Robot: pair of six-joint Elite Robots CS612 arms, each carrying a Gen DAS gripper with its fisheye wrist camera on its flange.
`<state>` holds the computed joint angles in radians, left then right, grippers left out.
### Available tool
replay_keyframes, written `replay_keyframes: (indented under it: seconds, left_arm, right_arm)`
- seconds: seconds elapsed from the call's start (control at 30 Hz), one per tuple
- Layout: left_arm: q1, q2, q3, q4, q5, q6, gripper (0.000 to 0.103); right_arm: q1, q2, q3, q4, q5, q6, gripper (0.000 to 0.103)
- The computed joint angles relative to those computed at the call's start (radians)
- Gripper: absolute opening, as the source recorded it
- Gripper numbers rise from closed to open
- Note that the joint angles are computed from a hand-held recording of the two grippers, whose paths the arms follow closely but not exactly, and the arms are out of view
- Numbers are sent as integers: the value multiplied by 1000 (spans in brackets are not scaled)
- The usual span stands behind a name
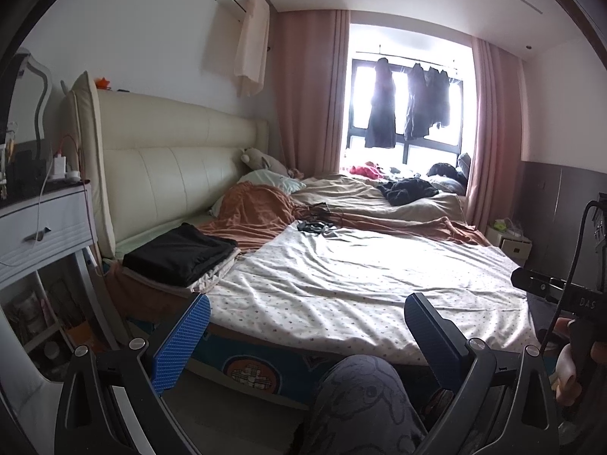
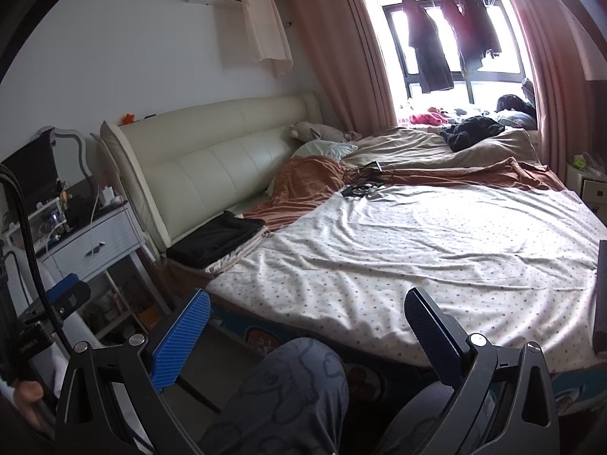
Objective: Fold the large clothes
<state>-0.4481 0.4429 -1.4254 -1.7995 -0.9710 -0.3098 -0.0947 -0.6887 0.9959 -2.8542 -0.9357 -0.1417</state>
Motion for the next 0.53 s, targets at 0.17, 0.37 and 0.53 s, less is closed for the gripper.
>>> replay_keyframes:
  seconds: [0.17, 0.37, 0.53]
  left_arm:
    - [-1, 5, -8, 0, 1, 9, 102]
    - [-4, 10, -20, -2, 8, 20, 102]
    - [-5, 18, -34, -6, 8, 27, 102]
  right_arm:
    - [2, -9, 12, -2, -4, 7, 103]
    - [2, -13, 20, -8, -4, 4, 103]
    - [3, -17, 26, -11, -7, 5, 103]
